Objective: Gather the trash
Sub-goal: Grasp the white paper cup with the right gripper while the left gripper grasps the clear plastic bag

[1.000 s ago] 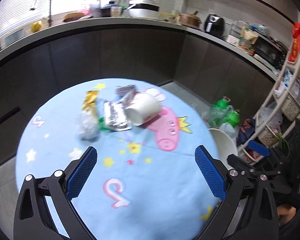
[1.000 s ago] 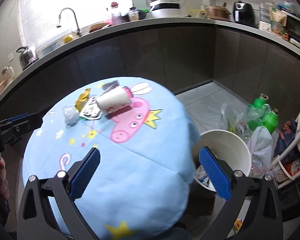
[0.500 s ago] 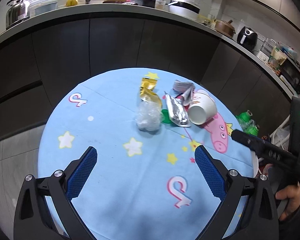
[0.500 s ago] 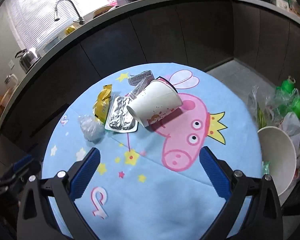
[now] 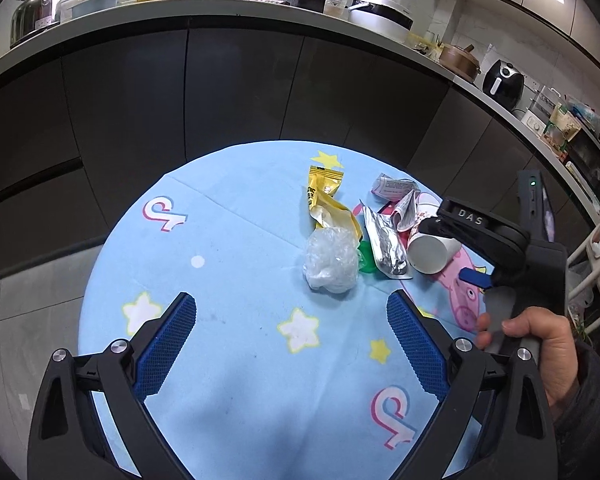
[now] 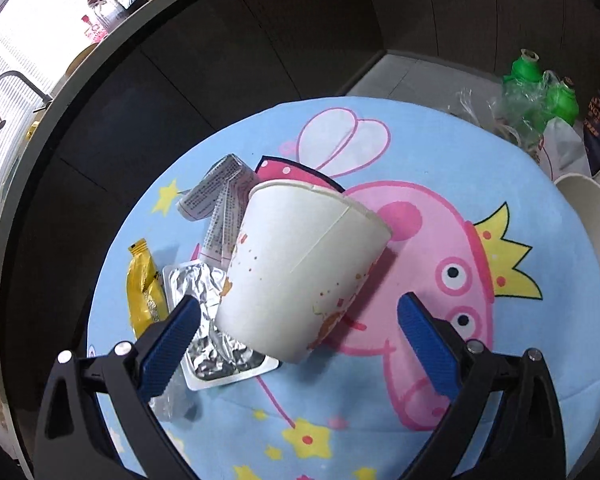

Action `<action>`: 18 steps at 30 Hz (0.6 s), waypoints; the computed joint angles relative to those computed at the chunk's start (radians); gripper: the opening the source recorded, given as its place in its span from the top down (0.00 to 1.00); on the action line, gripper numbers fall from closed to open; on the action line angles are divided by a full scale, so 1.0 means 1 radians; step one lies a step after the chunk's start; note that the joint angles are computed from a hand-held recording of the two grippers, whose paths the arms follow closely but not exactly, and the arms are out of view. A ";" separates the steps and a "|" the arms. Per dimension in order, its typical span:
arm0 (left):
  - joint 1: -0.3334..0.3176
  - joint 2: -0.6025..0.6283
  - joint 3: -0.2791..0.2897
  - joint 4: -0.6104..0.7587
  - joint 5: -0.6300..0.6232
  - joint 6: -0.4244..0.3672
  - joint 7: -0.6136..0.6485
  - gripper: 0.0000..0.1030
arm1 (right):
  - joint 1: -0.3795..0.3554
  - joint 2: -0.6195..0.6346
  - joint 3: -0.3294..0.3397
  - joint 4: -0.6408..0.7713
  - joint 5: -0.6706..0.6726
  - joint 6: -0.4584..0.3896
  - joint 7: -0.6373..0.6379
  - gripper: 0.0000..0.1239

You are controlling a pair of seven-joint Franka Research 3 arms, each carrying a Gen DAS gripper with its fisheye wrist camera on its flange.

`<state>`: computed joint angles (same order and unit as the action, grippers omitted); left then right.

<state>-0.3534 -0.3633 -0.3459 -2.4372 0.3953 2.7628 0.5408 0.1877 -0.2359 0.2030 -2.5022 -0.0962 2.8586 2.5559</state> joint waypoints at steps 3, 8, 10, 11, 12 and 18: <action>-0.005 0.050 0.018 0.023 -0.011 0.034 0.033 0.13 | -0.004 0.000 0.000 -0.007 -0.023 -0.002 -0.019 0.56; -0.044 0.183 0.070 0.093 -0.119 0.104 0.154 0.27 | 0.055 -0.081 -0.057 -0.103 0.087 0.034 -0.202 0.57; -0.052 0.235 0.076 0.124 -0.168 0.118 0.203 0.30 | 0.050 -0.143 -0.049 -0.153 0.097 0.032 -0.260 0.57; -0.046 0.258 0.071 0.140 -0.168 0.114 0.206 0.31 | 0.030 -0.177 -0.028 -0.176 0.084 0.023 -0.271 0.57; -0.041 0.279 0.065 0.154 -0.166 0.107 0.205 0.32 | 0.015 -0.209 -0.011 -0.197 0.075 0.015 -0.282 0.57; -0.031 0.359 0.054 0.210 -0.216 0.074 0.232 0.52 | -0.030 -0.350 0.040 -0.285 0.066 -0.035 -0.310 0.57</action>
